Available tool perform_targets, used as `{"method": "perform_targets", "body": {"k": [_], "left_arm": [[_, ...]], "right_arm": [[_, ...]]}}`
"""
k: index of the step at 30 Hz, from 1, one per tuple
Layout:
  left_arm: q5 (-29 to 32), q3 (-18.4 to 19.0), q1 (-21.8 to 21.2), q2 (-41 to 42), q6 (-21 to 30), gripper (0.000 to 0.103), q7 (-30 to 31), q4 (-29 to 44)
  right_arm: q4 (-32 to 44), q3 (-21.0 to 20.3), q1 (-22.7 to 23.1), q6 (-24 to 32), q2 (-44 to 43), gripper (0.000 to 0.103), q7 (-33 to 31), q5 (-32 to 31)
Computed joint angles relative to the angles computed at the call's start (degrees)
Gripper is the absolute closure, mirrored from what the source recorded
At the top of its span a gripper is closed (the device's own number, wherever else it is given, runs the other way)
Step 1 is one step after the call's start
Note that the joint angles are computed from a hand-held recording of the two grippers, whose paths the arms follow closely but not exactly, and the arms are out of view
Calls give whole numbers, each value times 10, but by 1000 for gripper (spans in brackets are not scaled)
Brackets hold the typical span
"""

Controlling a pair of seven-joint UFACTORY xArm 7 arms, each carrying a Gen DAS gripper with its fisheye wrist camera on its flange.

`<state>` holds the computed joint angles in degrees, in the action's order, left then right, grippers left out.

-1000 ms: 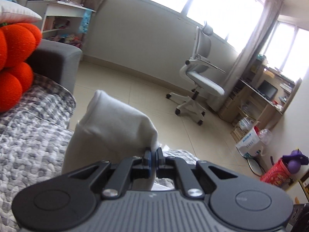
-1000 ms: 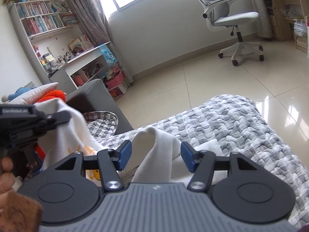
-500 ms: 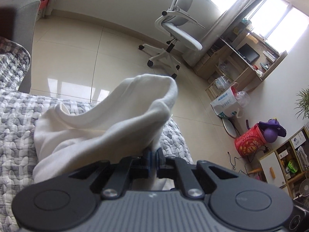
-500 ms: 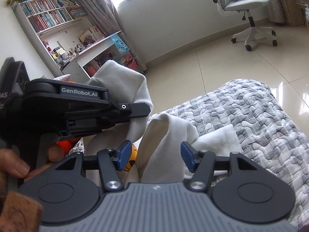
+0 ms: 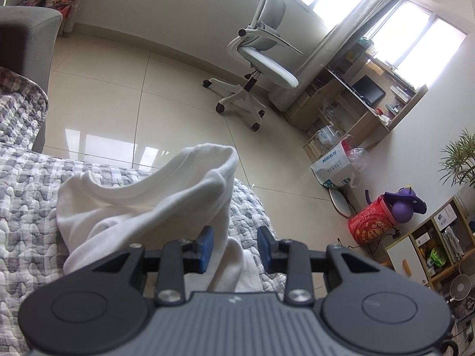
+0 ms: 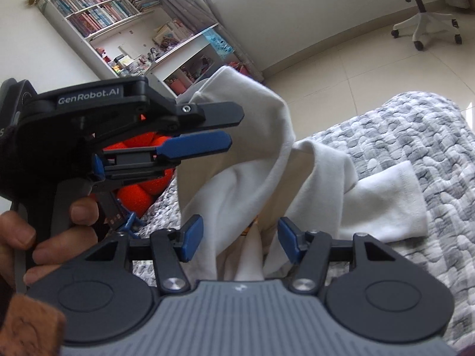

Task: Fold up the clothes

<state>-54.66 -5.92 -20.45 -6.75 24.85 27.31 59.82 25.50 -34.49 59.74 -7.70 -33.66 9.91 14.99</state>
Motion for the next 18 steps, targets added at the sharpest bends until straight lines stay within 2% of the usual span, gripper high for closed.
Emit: {"method": "perform_targets", "body": {"k": [3, 7, 10, 11, 12, 13, 15, 18], "left_arm": [[14, 2, 4, -13, -11, 65, -11, -11], [46, 10, 10, -28, -23, 63, -38, -33], [58, 19, 12, -39, -30, 61, -48, -51], [59, 22, 12, -42, -33, 60, -51, -58], [62, 24, 13, -44, -38, 60, -57, -66], [65, 26, 13, -47, -44, 60, -63, -74], [72, 29, 15, -50, -53, 60, -77, -91], [84, 35, 18, -53, -60, 59, -102, -114]], "right_arm": [[5, -41, 51, 16, -19, 44, -17, 0], [18, -60, 86, 45, -27, 47, -48, 21], [28, -74, 110, 69, -33, 56, -74, 40], [32, -73, 110, 81, -32, 58, -80, 46], [36, -68, 106, 94, -25, 66, -83, 52], [41, -61, 101, 106, -19, 78, -87, 56], [45, -33, 70, 120, -3, 91, -87, 61], [41, -3, 33, 124, -2, 94, -90, 75]]}}
